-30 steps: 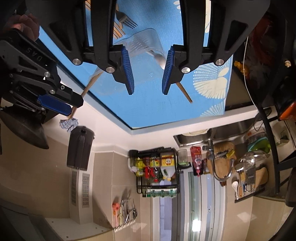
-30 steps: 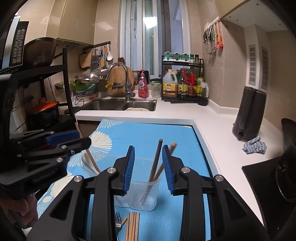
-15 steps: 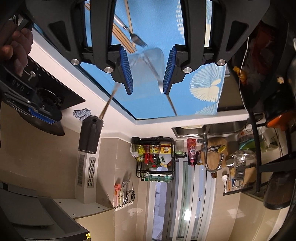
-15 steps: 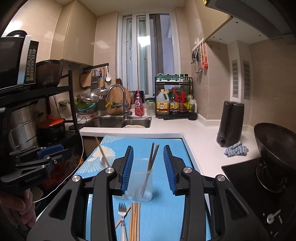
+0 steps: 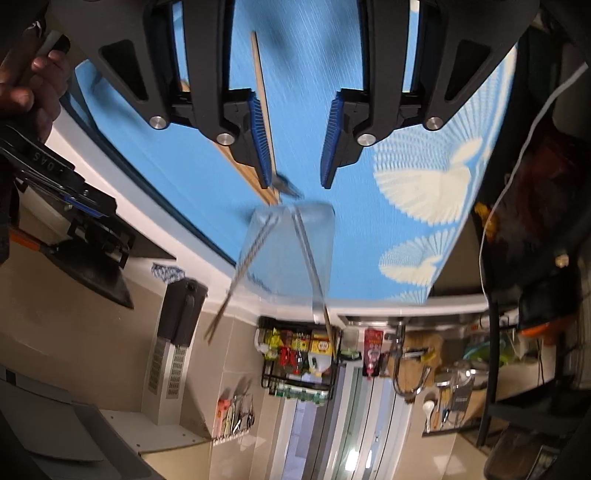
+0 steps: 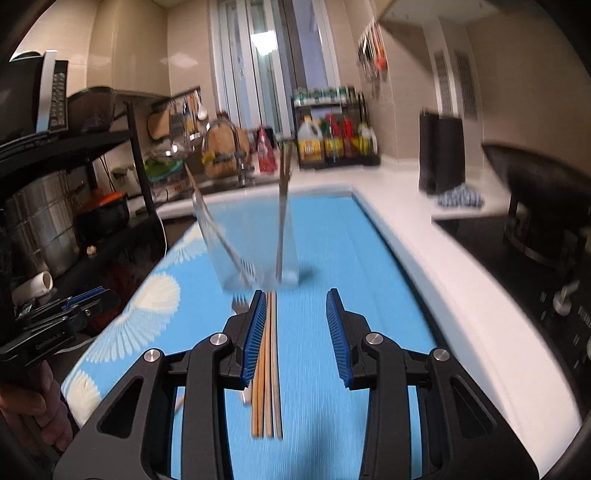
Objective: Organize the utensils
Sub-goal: 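Move both open tools back over the chopsticks on the board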
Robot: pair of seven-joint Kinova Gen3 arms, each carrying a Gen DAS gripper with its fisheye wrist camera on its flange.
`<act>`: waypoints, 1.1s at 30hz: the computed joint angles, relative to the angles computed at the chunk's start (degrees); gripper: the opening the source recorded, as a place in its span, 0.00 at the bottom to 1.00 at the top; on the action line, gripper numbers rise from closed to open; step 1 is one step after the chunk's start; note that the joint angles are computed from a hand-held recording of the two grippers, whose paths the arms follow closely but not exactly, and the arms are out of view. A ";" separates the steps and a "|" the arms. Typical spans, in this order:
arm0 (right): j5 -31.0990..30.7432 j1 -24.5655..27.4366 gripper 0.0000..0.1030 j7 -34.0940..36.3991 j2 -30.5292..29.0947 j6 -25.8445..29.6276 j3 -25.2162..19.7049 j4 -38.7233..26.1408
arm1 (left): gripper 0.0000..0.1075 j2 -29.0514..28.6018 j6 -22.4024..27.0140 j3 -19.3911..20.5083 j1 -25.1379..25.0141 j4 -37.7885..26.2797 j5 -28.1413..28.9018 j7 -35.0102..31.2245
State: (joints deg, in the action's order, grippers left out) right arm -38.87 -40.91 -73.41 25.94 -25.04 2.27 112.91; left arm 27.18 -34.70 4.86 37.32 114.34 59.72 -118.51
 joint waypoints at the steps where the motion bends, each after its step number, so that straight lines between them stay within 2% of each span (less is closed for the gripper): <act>1: 0.87 1.05 0.30 -1.24 0.64 0.33 -0.91 0.20 | 0.21 0.70 -0.22 0.35 0.09 0.26 -0.34 0.95; 3: 4.05 3.55 0.24 -4.25 1.87 1.83 -2.80 0.15 | 0.21 2.35 -1.05 0.72 0.98 0.63 -0.79 2.37; 6: 6.17 3.64 0.24 -6.34 4.17 4.43 -2.27 -1.01 | 0.21 4.47 0.09 1.00 1.78 0.50 -1.50 3.98; 11: 10.99 3.30 0.24 -9.80 7.88 8.09 -1.79 -3.17 | 0.21 7.20 1.61 -0.35 4.49 -1.03 1.55 1.26; 16: 11.94 -0.96 0.23 -11.15 10.79 13.02 3.78 -6.09 | 0.21 8.22 2.63 -0.76 4.66 -2.17 3.19 -0.82; 21: 15.15 -2.92 0.22 -13.76 11.19 13.68 6.17 -6.12 | 0.22 9.33 2.87 -0.79 4.94 -3.75 5.60 -3.31; 23: 14.75 -6.73 0.22 -13.61 11.57 14.31 10.27 -6.09 | 0.22 9.92 2.70 -0.67 4.93 -4.59 6.90 -4.57; 25: 14.81 -8.61 0.21 -13.70 11.73 14.38 12.24 -5.94 | 0.22 10.42 2.20 -0.55 5.18 -5.70 9.77 -7.29; 31: 15.62 -8.65 0.12 -14.95 11.54 13.32 12.11 -5.25 | 0.22 11.97 -1.62 2.36 4.49 -7.88 14.90 -13.57; 33: 15.70 -8.81 0.06 -14.91 11.49 13.18 11.94 -5.17 | 0.21 12.50 -3.11 3.49 4.19 -8.45 15.83 -15.01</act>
